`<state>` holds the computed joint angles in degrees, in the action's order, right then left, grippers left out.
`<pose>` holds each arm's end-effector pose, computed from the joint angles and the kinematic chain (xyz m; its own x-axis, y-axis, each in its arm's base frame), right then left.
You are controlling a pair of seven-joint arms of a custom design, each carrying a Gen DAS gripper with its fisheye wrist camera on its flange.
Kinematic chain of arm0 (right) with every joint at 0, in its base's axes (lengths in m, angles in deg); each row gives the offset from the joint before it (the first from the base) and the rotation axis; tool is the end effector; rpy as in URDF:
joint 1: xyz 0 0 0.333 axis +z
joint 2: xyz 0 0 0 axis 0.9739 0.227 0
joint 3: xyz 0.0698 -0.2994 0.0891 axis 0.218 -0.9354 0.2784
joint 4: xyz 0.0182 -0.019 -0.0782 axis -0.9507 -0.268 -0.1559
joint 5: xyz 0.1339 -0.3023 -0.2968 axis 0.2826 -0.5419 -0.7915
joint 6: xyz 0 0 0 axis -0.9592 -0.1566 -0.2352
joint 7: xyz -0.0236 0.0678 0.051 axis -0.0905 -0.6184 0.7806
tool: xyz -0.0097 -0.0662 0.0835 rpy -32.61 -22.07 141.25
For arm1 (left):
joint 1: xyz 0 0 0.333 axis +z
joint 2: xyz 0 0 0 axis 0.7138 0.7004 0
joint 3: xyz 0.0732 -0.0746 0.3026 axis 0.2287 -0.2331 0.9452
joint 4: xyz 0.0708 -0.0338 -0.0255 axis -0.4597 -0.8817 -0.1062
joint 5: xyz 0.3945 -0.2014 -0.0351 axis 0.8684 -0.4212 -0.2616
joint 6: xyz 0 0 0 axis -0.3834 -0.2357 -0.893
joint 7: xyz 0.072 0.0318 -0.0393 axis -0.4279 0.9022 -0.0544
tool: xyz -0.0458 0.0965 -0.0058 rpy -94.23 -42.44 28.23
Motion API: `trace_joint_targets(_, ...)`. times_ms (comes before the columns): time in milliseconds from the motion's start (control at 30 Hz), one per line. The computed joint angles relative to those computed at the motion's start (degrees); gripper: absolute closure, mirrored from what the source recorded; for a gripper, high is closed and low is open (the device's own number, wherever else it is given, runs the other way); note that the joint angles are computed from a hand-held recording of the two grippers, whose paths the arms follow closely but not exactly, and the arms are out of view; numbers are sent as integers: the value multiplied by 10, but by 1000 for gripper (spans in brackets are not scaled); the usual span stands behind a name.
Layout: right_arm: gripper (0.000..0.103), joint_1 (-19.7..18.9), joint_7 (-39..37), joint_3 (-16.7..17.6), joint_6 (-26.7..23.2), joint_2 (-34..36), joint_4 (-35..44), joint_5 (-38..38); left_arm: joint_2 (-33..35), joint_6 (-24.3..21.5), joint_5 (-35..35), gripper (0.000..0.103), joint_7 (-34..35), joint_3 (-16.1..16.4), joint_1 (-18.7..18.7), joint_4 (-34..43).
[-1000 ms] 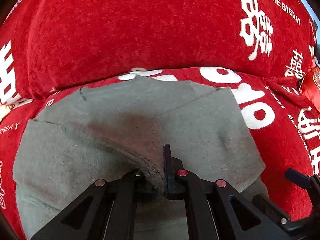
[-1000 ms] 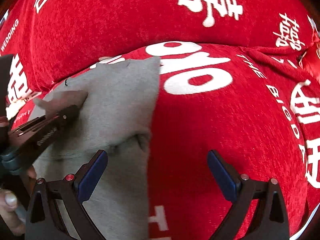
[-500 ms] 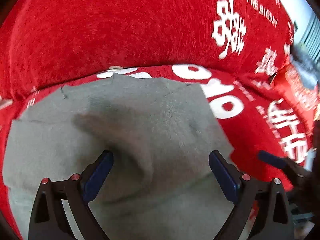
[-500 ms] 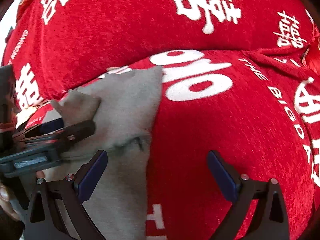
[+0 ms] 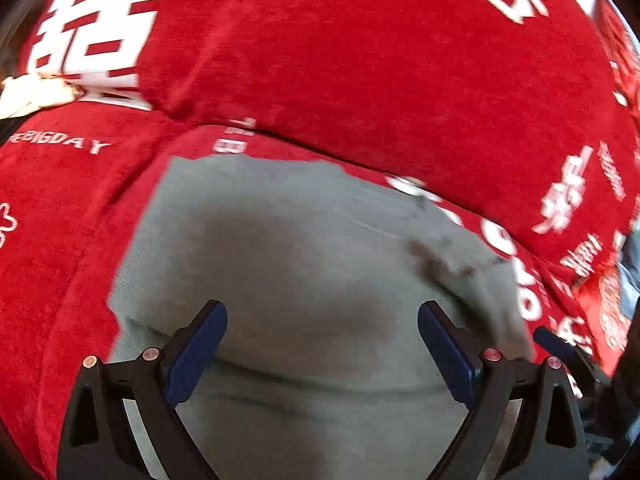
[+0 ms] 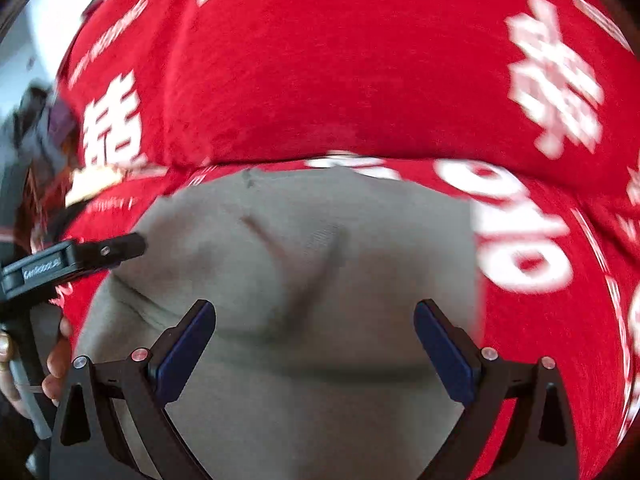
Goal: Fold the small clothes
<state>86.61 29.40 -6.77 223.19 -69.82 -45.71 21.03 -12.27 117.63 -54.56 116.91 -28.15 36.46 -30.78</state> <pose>0.6430 0.1272 0.4571 0.3906 -0.9074 -0.1551 -0.7771 -0.2347 -0.5840 0.6248 -0.2092 0.4247 0.2183 -0.9188 0.3288 -0.7989 -0.3618 -0.4805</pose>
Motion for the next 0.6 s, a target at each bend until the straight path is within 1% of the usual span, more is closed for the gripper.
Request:
trace_joint_targets(33,3,11,26,3,1,23,23,-46,7,-6,6,7,-7,4,1,5)
trace_joint_targets(67,3,20,60,2,0,43,42,-95,16,-15,-6,7,-1,2,4,11)
trace_joint_targets(100,5,32,104,-3,-10,70,71,-151,27,-30,-39,7,25,-5,12,19)
trace_joint_targets(133,24,39,137,-8,-28,98,100,-188,36,-42,-51,7,41,-12,19,27)
trace_joint_targets(167,75,36,149,-6,-53,117,123,-195,38,-40,-23,7,38,1,7,28)
trace_joint_targets(200,82,29,162,-5,-67,129,139,-187,39,-46,-3,7,40,4,2,31)
trace_joint_targets(233,95,9,145,9,-61,127,138,-142,40,-52,-4,7,48,2,2,35)
trace_joint_targets(267,95,-19,116,26,-64,119,135,-76,40,-49,-12,7,59,-1,4,34)
trace_joint_targets(300,96,-26,104,28,-48,107,122,-51,39,-40,-18,7,64,-3,4,31)
trace_joint_targets(367,96,-31,92,24,-8,83,90,-28,43,-31,-31,7,75,-7,4,31)
trace_joint_targets(400,96,-36,88,23,-1,78,81,-7,46,-33,-12,7,66,-1,-3,34)
trace_joint_targets(433,96,-41,90,22,-14,81,82,9,48,-37,19,7,49,8,-14,37)
trace_joint_targets(467,96,-44,94,19,-36,88,88,17,55,-55,71,7,21,20,-32,47)
trace_joint_targets(533,94,-52,106,15,-84,106,101,32,64,-93,131,7,6,27,-47,66)
trace_joint_targets(567,89,-64,83,23,-81,104,95,77,63,-104,136,7,11,24,-46,69)
trace_joint_targets(600,86,-72,73,27,-85,97,88,114,60,-107,125,7,23,17,-41,68)
